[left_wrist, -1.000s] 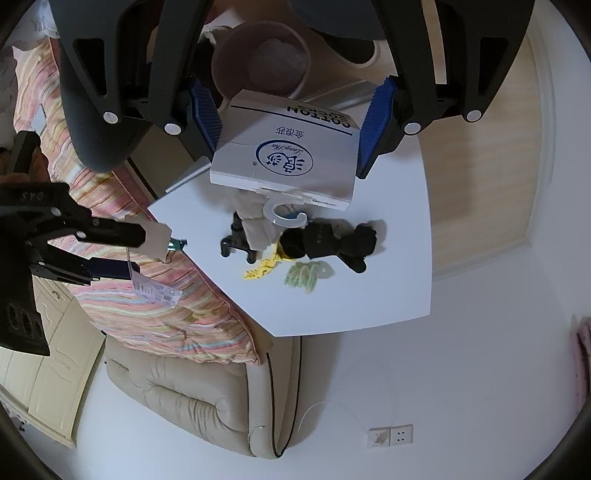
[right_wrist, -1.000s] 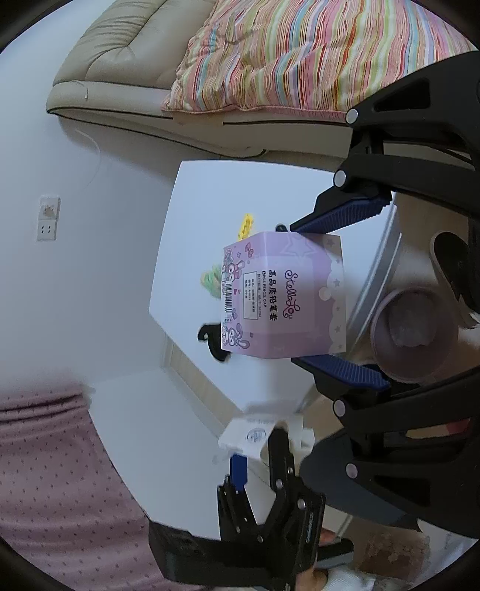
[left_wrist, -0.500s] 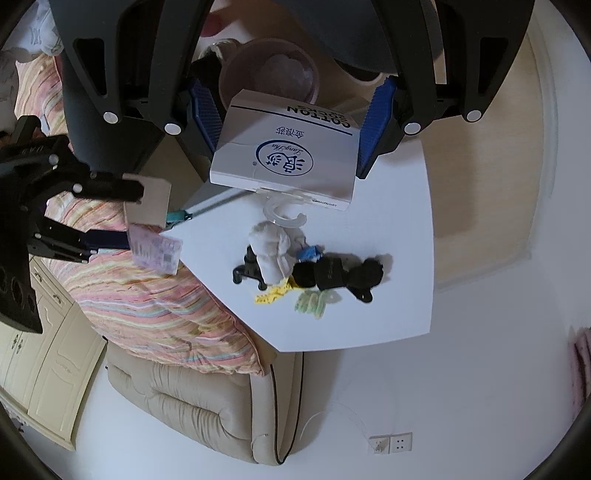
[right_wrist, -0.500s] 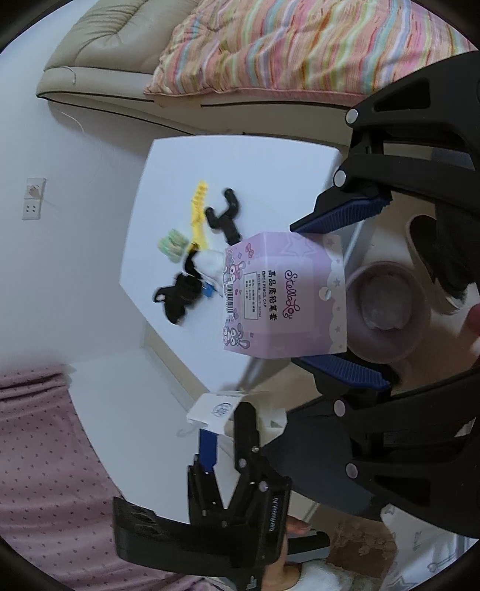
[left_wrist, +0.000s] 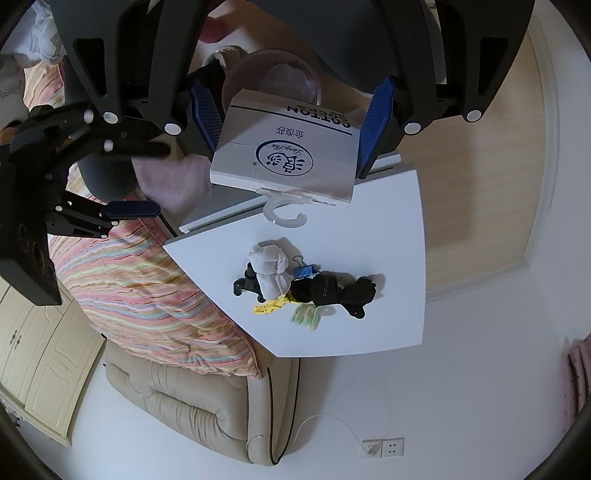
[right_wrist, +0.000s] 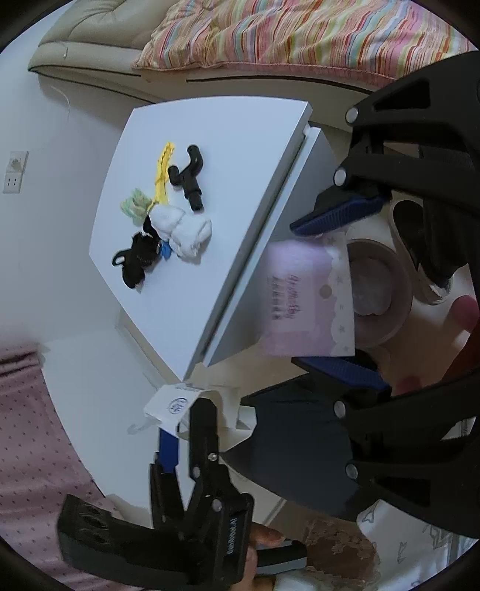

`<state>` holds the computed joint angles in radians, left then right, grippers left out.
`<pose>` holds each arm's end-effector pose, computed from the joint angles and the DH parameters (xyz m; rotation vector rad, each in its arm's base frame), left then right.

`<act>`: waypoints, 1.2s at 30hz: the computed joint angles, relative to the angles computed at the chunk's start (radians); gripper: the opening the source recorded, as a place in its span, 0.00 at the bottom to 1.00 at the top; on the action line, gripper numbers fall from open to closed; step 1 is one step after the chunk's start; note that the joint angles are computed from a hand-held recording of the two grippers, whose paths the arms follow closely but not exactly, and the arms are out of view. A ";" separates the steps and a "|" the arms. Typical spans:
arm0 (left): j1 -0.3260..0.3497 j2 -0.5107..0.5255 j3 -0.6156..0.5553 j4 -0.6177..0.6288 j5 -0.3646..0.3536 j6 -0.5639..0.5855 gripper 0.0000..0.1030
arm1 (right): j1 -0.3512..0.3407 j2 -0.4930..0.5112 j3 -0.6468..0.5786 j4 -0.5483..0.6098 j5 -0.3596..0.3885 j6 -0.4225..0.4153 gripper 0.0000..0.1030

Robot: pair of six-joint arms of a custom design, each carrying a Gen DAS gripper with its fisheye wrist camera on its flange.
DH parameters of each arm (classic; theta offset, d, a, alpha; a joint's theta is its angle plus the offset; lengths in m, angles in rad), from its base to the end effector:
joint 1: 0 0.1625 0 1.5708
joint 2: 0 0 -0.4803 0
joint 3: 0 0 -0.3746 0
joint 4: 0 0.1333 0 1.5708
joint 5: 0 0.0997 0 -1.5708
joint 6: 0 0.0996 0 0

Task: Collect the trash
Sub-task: 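Lower both held items over the pink wastebasket and open both grippers, then move both tools back toward the table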

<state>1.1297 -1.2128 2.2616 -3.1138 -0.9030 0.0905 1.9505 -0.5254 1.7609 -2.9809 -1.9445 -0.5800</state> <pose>-0.0286 -0.5172 0.2661 0.4395 2.4356 -0.7615 0.3321 -0.5706 -0.0243 1.2278 -2.4578 0.1873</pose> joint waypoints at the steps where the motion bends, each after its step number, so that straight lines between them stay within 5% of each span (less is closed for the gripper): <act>1: 0.000 0.000 -0.002 -0.001 0.000 0.001 0.63 | 0.000 0.001 0.001 -0.006 0.004 -0.002 0.87; 12: -0.010 0.000 0.011 0.010 -0.006 -0.006 0.63 | -0.006 -0.009 0.001 -0.021 -0.003 0.044 0.96; 36: -0.043 0.093 -0.012 0.088 -0.038 -0.014 0.63 | -0.049 -0.084 0.078 -0.161 -0.045 0.078 0.97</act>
